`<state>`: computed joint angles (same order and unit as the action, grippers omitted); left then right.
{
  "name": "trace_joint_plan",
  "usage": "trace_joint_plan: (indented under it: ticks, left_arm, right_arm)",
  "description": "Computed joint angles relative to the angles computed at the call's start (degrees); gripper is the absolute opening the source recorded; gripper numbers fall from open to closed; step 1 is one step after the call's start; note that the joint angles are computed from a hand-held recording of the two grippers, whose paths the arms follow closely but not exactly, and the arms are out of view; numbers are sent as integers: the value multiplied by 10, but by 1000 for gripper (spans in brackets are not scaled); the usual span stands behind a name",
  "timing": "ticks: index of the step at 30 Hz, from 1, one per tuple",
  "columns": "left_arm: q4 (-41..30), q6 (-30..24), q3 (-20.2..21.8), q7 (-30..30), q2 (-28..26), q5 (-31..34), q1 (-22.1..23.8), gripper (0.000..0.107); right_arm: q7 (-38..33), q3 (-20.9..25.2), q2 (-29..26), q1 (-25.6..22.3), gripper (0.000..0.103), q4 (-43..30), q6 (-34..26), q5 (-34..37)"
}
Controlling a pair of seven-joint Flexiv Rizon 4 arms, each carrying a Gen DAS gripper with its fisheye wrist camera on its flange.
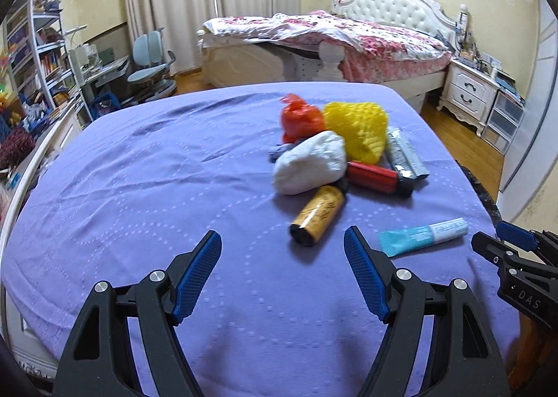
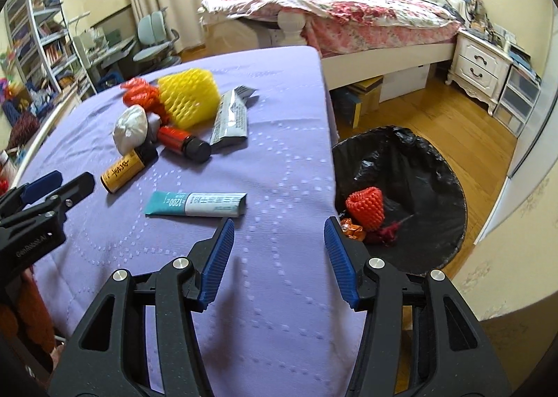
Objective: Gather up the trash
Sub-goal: 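Move both open grippers back toward the remaining items on the table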
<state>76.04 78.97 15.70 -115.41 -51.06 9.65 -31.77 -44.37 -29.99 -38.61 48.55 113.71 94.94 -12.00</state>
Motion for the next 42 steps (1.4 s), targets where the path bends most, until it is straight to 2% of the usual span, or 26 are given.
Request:
trace_joint_plan:
  ticks: [7,17,19,29,35,40,42]
  left_arm:
    - [13,2,-3,-5,5,-8,15,73]
    - [11,-1,-19,11,-1,-22,31,73]
    - [13,0,-21,14,0,-23,33,73]
    - [33,16,-13,9,8,-34,40,73]
    - [46,29,-6,7,11,-41,37,73]
    - [56,34,-12,12,13,-51,42,73]
    - [59,36,-14,14,15,-55,43,73]
  right_arm:
    - [20,-5,-19,-5,52,-34,-41,-36]
    - [50,36,-47,-60,53,-106,-79,-103]
    - [58,42,-46,-65,56,-110,-84,-115]
    - [127,48,-22,-65,56,-89,-88,-151]
    - [151,60,-29,-70,56,-112,-93,-167]
    - [168,101,-48,-92,59,-153,-136,-178]
    - [180,96,-46,-86,61,-149,-139,-197]
